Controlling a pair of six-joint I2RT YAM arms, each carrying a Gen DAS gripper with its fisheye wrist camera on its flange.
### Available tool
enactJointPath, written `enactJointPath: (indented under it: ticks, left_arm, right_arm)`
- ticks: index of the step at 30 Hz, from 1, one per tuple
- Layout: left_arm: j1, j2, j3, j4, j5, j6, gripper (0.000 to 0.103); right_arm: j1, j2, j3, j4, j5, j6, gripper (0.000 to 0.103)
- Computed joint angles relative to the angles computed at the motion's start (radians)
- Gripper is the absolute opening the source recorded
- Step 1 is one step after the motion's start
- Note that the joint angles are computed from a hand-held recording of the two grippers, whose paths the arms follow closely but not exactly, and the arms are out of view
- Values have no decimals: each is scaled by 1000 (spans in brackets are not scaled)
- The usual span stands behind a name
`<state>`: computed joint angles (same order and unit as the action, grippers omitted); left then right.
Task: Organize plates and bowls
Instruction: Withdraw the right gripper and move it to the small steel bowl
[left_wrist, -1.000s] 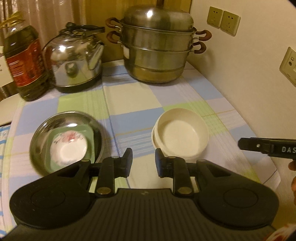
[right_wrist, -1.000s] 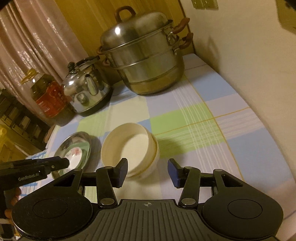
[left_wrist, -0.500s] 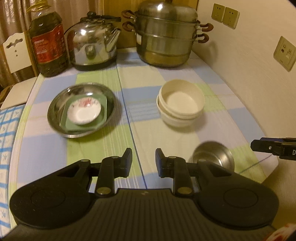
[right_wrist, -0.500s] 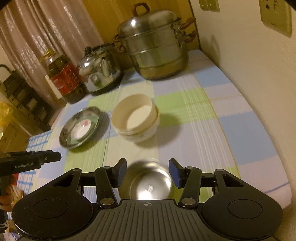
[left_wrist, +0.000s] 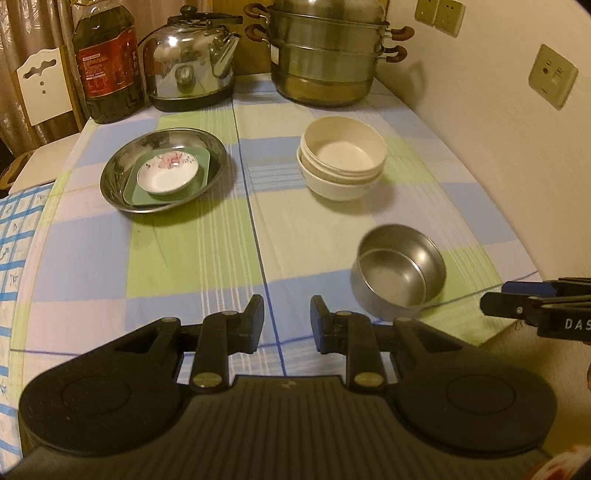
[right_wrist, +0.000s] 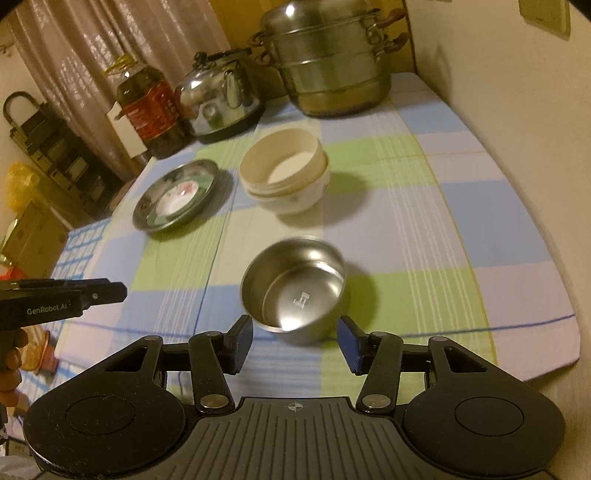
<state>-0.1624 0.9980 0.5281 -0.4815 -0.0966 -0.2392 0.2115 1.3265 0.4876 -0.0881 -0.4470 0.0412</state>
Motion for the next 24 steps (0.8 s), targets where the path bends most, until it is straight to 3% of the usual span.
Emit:
enactJointPath:
  ticks: [24]
  left_arm:
    - [-241,-172,-57,-154,-158,-211,24]
  right_arm:
    - [-7,-126,-106,-55,-11,-42,51]
